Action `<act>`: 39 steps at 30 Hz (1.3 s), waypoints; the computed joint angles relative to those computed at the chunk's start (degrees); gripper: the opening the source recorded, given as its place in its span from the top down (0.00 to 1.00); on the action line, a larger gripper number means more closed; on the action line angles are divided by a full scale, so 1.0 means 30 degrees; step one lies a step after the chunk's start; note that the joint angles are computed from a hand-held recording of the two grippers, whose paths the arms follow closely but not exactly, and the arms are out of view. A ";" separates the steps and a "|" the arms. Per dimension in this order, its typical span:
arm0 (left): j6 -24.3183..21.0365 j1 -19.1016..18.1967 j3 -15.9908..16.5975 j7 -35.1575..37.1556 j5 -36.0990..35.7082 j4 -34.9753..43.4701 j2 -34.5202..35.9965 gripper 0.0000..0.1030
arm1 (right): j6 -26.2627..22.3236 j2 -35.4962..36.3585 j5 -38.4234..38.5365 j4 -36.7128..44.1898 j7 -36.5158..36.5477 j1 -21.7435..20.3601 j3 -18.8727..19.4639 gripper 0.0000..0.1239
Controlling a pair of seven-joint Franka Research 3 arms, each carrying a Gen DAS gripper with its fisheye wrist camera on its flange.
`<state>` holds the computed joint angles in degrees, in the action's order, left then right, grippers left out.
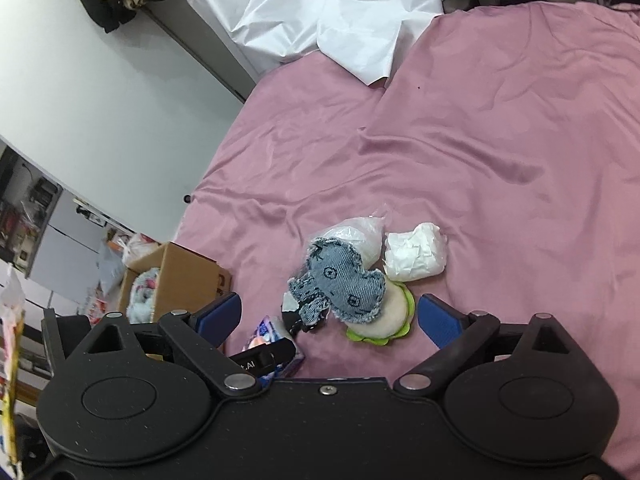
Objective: Organize soft objects
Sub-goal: 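Lower the left tool onto the blue tissue pack while the right tool approaches the denim plush, then close the left tool on the tissue pack while the right tool grasps the denim plush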
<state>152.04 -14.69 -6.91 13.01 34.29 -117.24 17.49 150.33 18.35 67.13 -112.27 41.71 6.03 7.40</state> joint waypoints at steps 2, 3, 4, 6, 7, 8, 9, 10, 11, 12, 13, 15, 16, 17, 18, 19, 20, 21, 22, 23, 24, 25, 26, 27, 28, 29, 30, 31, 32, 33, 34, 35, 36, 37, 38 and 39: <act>-0.0046 0.0021 0.0009 0.0147 -0.0051 0.0264 0.0308 0.24 | 0.0543 0.0182 -0.0230 0.0102 0.0125 0.0191 -0.0010 0.27; -0.0185 -0.0055 0.0065 0.0110 0.0024 0.0488 0.0477 0.24 | 0.0791 0.0299 -0.0372 0.0182 0.0224 0.0265 0.0003 0.27; -0.0354 -0.0138 0.0123 0.0082 0.0137 0.0639 0.0580 0.24 | 0.0968 0.0410 -0.0589 0.0266 0.0395 0.0338 0.0020 0.28; -0.0479 -0.0242 0.0225 -0.0109 0.0313 0.0802 0.0715 0.24 | 0.1351 0.0599 -0.0812 0.0402 0.0423 0.0403 0.0142 0.31; -0.0494 -0.0261 0.0252 -0.0185 0.0363 0.0827 0.0747 0.24 | 0.1697 0.0652 -0.0952 0.0413 0.0410 0.0481 0.0204 0.32; -0.0467 -0.0251 0.0260 -0.0234 0.0367 0.0815 0.0770 0.24 | 0.2165 0.0718 -0.1127 0.0419 0.0356 0.0587 0.0264 0.32; -0.0514 -0.0282 0.0295 -0.0366 0.0418 0.0784 0.0757 0.27 | 0.2630 0.0777 -0.1266 0.0435 0.0276 0.0669 0.0345 0.33; -0.0588 -0.0329 0.0342 -0.0536 0.0516 0.0742 0.0729 0.29 | 0.2895 0.0843 -0.1224 0.0476 0.0089 0.0628 0.0483 0.33; -0.0387 -0.0306 0.0358 -0.0689 0.0580 0.0616 0.0691 0.29 | 0.3025 0.0903 -0.1215 0.0527 0.0000 0.0574 0.0585 0.34; -0.0226 -0.0299 0.0378 -0.0854 0.0652 0.0486 0.0615 0.30 | 0.3120 0.0968 -0.1320 0.0571 0.0060 0.0568 0.0632 0.35; -0.0188 -0.0365 0.0450 -0.1090 0.0875 0.0363 0.0527 0.30 | 0.3193 0.1015 -0.1509 0.0601 0.0201 0.0588 0.0648 0.36; -0.0073 -0.0245 0.0339 -0.1046 0.0766 0.0265 0.0461 0.31 | 0.3412 0.1147 -0.1948 0.0682 0.0468 0.0663 0.0683 0.37; 0.0030 -0.0177 0.0298 -0.1037 0.0682 0.0158 0.0388 0.31 | 0.3569 0.1243 -0.2243 0.0749 0.0630 0.0731 0.0685 0.37; 0.0119 -0.0105 0.0254 -0.0998 0.0562 0.0120 0.0369 0.32 | 0.3763 0.1323 -0.2546 0.0794 0.0784 0.0799 0.0697 0.37; 0.0193 -0.0068 0.0237 -0.1003 0.0490 0.0080 0.0342 0.32 | 0.4007 0.1417 -0.2865 0.0841 0.0961 0.0878 0.0707 0.37; 0.0295 -0.0043 0.0237 -0.1017 0.0468 0.0009 0.0295 0.32 | 0.4244 0.1522 -0.3308 0.0893 0.1268 0.1003 0.0672 0.37; 0.0402 -0.0034 0.0250 -0.1060 0.0478 -0.0045 0.0270 0.32 | 0.4485 0.1605 -0.3718 0.0904 0.1515 0.1081 0.0662 0.37; 0.0489 -0.0037 0.0269 -0.1100 0.0521 -0.0116 0.0232 0.32 | 0.4711 0.1673 -0.4073 0.0891 0.1730 0.1124 0.0690 0.37; 0.0542 -0.0037 0.0275 -0.1101 0.0555 -0.0177 0.0197 0.32 | 0.4927 0.1737 -0.4447 0.0873 0.1954 0.1166 0.0705 0.39; 0.0565 -0.0031 0.0271 -0.1083 0.0568 -0.0223 0.0163 0.32 | 0.5031 0.1775 -0.4796 0.0856 0.2136 0.1159 0.0746 0.41; 0.0548 -0.0031 0.0264 -0.1057 0.0572 -0.0225 0.0151 0.32 | 0.4951 0.1805 -0.5222 0.0866 0.2384 0.1151 0.0735 0.49; 0.0502 -0.0028 0.0248 -0.1002 0.0565 -0.0219 0.0138 0.32 | 0.4754 0.1831 -0.5702 0.0886 0.2683 0.1156 0.0683 0.61; 0.0436 -0.0029 0.0236 -0.0943 0.0561 -0.0172 0.0151 0.32 | 0.4512 0.1831 -0.6323 0.0868 0.3130 0.1244 0.0521 0.68; 0.0324 -0.0051 0.0233 -0.0892 0.0585 -0.0110 0.0164 0.32 | 0.4324 0.1816 -0.6987 0.0821 0.3663 0.1378 0.0312 0.80; 0.0195 -0.0065 0.0214 -0.0812 0.0585 -0.0028 0.0196 0.32 | 0.4310 0.1729 -0.7260 0.0692 0.3892 0.1326 0.0331 0.83; 0.0058 -0.0057 0.0168 -0.0690 0.0514 0.0039 0.0211 0.32 | 0.4421 0.1611 -0.7128 0.0544 0.3739 0.1082 0.0579 0.83; -0.0022 -0.0046 0.0132 -0.0612 0.0434 0.0073 0.0204 0.33 | 0.4545 0.1452 -0.6814 0.0384 0.3381 0.0785 0.0896 0.84; -0.0067 -0.0036 0.0094 -0.0561 0.0345 0.0083 0.0164 0.33 | 0.4656 0.1279 -0.6379 0.0233 0.2898 0.0484 0.1221 0.84; -0.0114 -0.0047 0.0077 -0.0552 0.0303 0.0100 0.0131 0.33 | 0.4755 0.1159 -0.5979 0.0148 0.2505 0.0287 0.1443 0.84; -0.0217 -0.0100 0.0069 -0.0611 0.0312 0.0099 0.0050 0.33 | 0.4792 0.0999 -0.5536 0.0033 0.2089 0.0106 0.1637 0.85; -0.0252 -0.0131 0.0063 -0.0681 0.0334 0.0058 -0.0035 0.33 | 0.4744 0.0862 -0.5069 -0.0046 0.1640 -0.0059 0.1796 0.85; -0.0314 -0.0172 0.0041 -0.0788 0.0344 0.0014 -0.0161 0.33 | 0.4620 0.0737 -0.4506 -0.0100 0.1109 -0.0240 0.1950 0.85; -0.0354 -0.0208 0.0023 -0.0899 0.0386 -0.0031 -0.0270 0.33 | 0.4410 0.0565 -0.3901 -0.0192 0.0593 -0.0398 0.2053 0.85; -0.0396 -0.0230 -0.0005 -0.0963 0.0425 -0.0032 -0.0362 0.33 | 0.4186 0.0484 -0.3517 -0.0175 0.0356 -0.0393 0.1983 0.85; -0.0454 -0.0272 -0.0042 -0.1051 0.0484 -0.0066 -0.0498 0.33 | 0.3913 0.0357 -0.2899 -0.0200 -0.0071 -0.0493 0.1992 0.85; -0.0520 -0.0319 -0.0086 -0.1124 0.0570 -0.0096 -0.0655 0.33 | 0.3569 0.0237 -0.2064 -0.0205 -0.0683 -0.0652 0.2040 0.85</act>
<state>150.48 -15.65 -7.17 9.64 36.00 -117.52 15.53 161.04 19.06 60.94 -112.88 39.66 4.07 13.52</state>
